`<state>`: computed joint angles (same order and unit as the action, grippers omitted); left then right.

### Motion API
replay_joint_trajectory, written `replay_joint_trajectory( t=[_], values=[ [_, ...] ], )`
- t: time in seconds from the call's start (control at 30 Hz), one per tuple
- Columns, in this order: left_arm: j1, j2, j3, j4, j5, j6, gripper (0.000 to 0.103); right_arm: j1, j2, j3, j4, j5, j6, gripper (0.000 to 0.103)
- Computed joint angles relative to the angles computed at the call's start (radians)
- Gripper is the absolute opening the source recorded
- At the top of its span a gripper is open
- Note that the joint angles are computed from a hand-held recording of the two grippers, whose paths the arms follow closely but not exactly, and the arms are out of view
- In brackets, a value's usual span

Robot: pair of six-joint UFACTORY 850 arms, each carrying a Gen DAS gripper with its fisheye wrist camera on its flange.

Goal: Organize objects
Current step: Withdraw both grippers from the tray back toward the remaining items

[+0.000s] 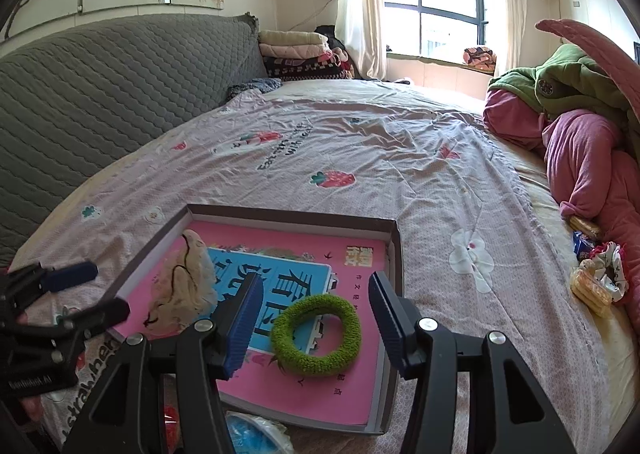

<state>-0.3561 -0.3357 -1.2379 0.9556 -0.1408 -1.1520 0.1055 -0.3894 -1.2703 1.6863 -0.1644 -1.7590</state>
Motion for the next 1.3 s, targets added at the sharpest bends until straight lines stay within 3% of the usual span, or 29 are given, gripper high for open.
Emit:
replay_joint_trajectory(
  t=[0.37, 0.8, 0.93, 1.3],
  values=[
    [-0.029, 0.056, 0.086, 0.101, -0.03, -0.166, 0.07, -0.007, 0.066, 0.061, 0.18, -0.045, -0.194, 0.055],
    [-0.064, 0.117, 0.144, 0.082, -0.051, -0.189, 0.07, -0.021, 0.139, 0.127, 0.192, -0.107, -0.214, 0.056],
    [-0.063, 0.141, 0.163, -0.047, -0.03, -0.081, 0.07, -0.017, 0.166, 0.149, 0.18, -0.112, -0.223, 0.056],
    [-0.082, 0.207, 0.229, 0.065, -0.098, -0.21, 0.07, -0.022, 0.236, 0.24, 0.326, -0.151, -0.361, 0.056]
  ],
)
